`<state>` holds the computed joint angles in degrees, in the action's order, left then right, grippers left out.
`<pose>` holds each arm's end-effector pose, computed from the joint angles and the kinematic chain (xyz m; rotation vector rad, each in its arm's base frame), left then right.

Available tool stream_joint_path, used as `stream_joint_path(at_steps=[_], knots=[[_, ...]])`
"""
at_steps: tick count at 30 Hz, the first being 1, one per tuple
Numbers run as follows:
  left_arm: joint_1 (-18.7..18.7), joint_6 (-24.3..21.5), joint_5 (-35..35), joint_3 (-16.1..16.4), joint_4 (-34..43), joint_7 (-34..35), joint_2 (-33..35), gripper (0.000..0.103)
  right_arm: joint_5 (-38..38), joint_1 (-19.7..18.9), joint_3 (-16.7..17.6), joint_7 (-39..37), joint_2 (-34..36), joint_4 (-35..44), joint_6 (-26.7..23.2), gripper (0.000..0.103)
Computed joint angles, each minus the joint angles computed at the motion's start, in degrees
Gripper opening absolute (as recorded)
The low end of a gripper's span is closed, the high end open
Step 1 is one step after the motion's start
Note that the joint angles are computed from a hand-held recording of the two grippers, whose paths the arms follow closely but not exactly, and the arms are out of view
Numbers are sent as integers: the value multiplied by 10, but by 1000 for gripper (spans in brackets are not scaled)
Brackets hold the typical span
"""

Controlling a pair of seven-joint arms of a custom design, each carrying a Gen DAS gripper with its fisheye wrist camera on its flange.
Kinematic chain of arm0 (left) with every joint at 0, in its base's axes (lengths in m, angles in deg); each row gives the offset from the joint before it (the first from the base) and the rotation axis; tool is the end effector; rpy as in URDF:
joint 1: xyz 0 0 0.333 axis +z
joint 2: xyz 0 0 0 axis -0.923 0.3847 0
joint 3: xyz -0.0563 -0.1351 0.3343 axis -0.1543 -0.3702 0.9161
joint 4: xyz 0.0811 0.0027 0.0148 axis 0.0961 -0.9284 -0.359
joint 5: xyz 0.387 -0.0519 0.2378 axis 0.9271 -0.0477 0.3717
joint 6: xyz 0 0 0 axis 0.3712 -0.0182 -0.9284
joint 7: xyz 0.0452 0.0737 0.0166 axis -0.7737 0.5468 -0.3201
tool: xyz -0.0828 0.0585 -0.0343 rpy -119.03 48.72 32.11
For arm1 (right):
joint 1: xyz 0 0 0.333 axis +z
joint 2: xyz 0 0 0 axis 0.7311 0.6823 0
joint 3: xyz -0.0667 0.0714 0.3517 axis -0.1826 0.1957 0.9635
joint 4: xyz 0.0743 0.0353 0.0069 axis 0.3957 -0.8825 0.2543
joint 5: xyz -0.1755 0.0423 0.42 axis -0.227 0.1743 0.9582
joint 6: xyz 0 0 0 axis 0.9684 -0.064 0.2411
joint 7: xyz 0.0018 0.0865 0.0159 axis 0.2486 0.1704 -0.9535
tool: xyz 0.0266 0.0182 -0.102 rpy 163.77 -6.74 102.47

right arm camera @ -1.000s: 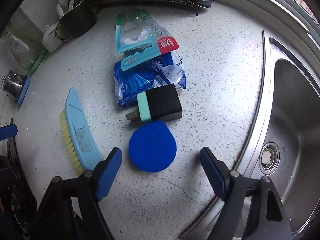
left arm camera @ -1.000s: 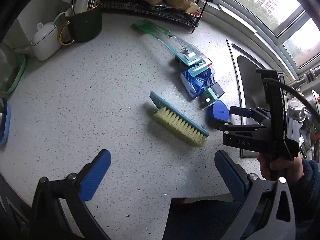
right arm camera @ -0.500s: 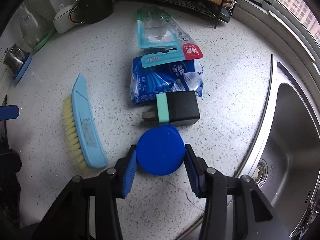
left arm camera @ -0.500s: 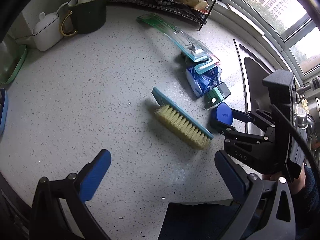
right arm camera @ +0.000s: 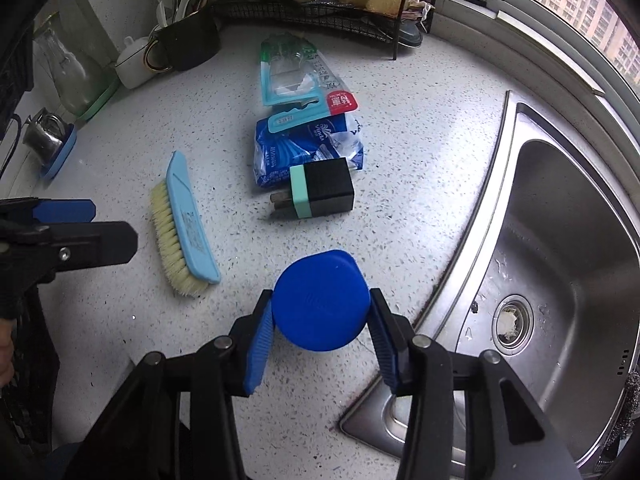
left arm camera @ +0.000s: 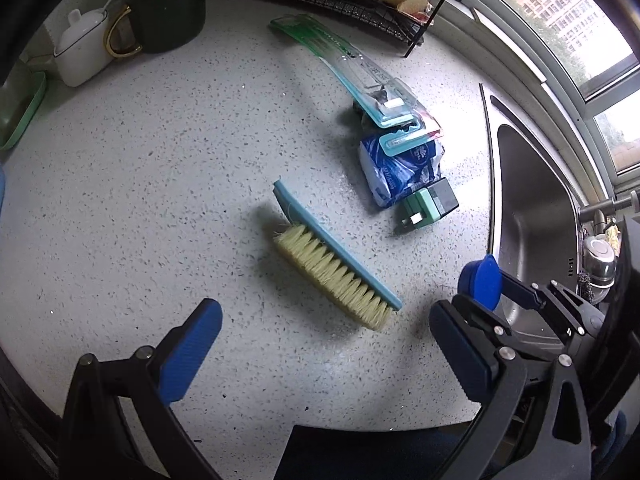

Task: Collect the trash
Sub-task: 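Grasp the blue round lid with the right tool while the left tool grasps the blue brush, then carry the lid and brush over the counter edge down toward the red bin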

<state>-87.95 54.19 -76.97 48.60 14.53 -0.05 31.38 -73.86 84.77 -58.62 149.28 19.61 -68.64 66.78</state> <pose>0.5179 -0.3701 0.8314 1.8909 -2.3007 0.4318 0.4154 0.4552 0.8500 -2.0401 1.9502 -0.2947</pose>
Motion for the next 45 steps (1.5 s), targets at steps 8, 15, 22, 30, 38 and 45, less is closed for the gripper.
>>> stream_joint_path(at_steps=[8,15,22,30,38,45], knots=[[-20,-36,29,2,40,-62,47,88,15,-12,2,18,-41,-46,0,43],[-28,-42,39,6,43,-80,57,75,33,-26,7,24,-69,-86,4,43],[-32,-27,44,3,25,-86,50,55,33,-34,10,31,-73,-93,21,43],[-35,-11,35,-3,1,-49,36,27,30,-34,12,41,-71,-86,32,43],[-39,16,43,-13,-59,-33,-15,22,25,-28,17,53,-73,-78,39,43],[-38,42,34,-25,-94,-11,-69,22,18,-25,23,68,-92,-90,52,43]])
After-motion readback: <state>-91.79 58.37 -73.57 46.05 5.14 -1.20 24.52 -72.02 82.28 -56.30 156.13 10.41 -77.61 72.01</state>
